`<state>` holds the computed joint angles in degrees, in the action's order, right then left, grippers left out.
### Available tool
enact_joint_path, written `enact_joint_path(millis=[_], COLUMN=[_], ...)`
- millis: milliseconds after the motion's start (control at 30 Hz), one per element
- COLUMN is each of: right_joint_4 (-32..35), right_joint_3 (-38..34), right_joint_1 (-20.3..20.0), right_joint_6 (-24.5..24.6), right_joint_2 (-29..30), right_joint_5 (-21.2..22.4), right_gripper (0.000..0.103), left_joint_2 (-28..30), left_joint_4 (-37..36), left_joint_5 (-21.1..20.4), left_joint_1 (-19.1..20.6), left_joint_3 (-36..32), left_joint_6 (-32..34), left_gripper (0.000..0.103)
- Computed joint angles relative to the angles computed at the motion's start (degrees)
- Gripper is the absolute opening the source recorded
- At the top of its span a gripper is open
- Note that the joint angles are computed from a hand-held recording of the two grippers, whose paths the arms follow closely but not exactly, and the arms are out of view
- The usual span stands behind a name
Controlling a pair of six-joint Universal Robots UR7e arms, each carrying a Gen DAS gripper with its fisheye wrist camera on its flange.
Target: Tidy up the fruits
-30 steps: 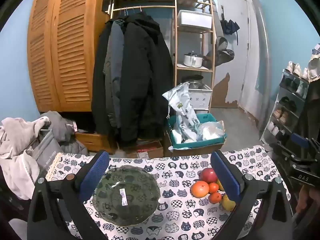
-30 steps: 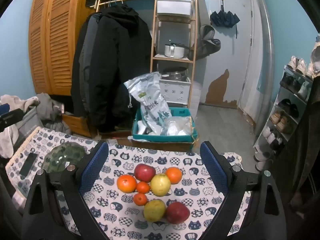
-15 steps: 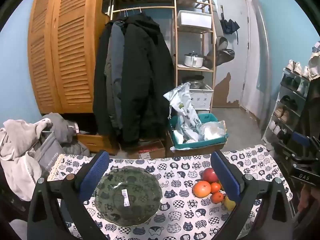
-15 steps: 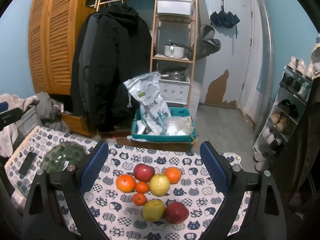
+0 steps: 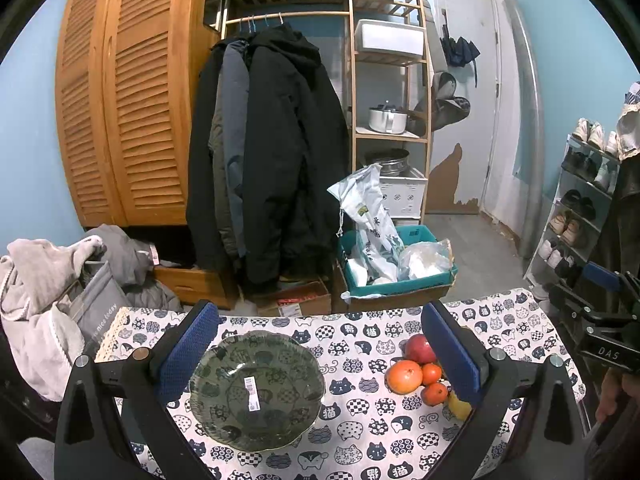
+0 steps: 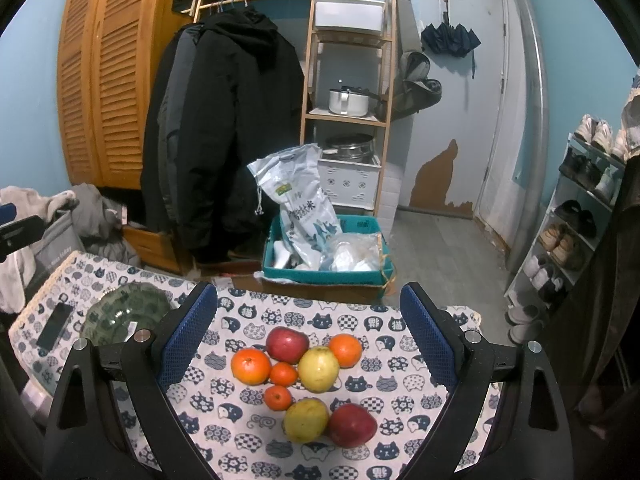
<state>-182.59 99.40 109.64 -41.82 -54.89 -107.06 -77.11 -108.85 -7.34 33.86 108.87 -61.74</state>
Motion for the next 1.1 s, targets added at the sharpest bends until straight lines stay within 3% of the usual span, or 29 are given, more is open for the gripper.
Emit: enact_joint_path(millis=[1100], right_joint_4=[0.05], right_joint_3=[0.00], right_joint_1=[-0.01], right_joint_6=[-0.16], right_joint_2=[-0.28], right_joint_5=[0.08], right_gripper=[0.091], left_joint_2=[0.06], left_joint_4=[-0.64], left_joint_5=[-0.40], left_joint_1=[-0.17], left_joint_3=[0.52], left_joint_6=[-0.26], left_gripper=[0.102])
